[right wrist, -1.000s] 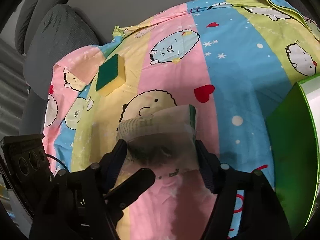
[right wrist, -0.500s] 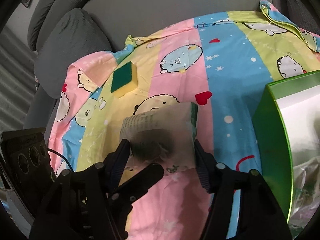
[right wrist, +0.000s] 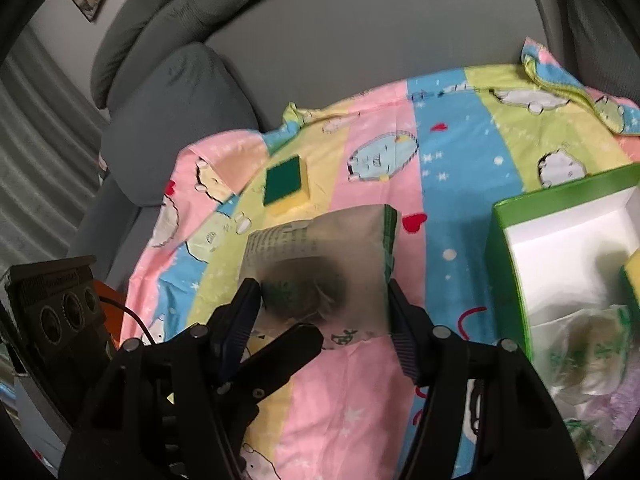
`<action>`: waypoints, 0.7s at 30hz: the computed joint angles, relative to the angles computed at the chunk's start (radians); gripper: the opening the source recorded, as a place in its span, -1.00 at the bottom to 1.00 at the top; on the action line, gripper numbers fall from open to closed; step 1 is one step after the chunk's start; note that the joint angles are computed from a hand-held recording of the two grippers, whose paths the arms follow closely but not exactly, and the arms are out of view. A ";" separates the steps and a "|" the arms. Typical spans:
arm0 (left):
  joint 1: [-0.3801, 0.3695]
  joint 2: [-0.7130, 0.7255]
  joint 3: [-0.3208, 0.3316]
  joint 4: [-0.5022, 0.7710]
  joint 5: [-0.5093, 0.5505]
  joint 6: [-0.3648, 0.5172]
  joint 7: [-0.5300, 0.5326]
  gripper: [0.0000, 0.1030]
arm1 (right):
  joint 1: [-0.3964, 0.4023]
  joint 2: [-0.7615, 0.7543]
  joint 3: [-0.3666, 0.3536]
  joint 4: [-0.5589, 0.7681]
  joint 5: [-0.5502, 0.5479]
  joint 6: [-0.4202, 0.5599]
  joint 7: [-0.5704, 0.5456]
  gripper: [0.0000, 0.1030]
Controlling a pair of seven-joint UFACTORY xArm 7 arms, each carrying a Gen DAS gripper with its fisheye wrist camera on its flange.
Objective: Organize objects
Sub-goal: 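Grasp the clear green-printed plastic bag with the right gripper and lift it, then carry the plastic bag over the white box and release it inside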
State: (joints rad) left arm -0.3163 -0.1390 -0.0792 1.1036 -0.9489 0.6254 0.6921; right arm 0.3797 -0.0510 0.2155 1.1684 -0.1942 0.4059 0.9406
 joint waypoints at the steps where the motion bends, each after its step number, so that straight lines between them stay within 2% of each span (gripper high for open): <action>1: -0.003 -0.010 -0.007 -0.003 0.011 -0.012 -0.006 0.05 | -0.001 -0.015 0.000 -0.010 -0.009 -0.005 0.009 0.20; 11: -0.079 -0.064 -0.030 -0.004 0.054 -0.067 -0.030 0.05 | -0.078 -0.213 0.044 -0.146 -0.072 -0.029 0.088 0.20; 21: -0.154 -0.038 -0.063 0.017 0.075 -0.102 -0.053 0.05 | -0.144 -0.396 0.043 -0.311 0.021 -0.041 0.067 0.22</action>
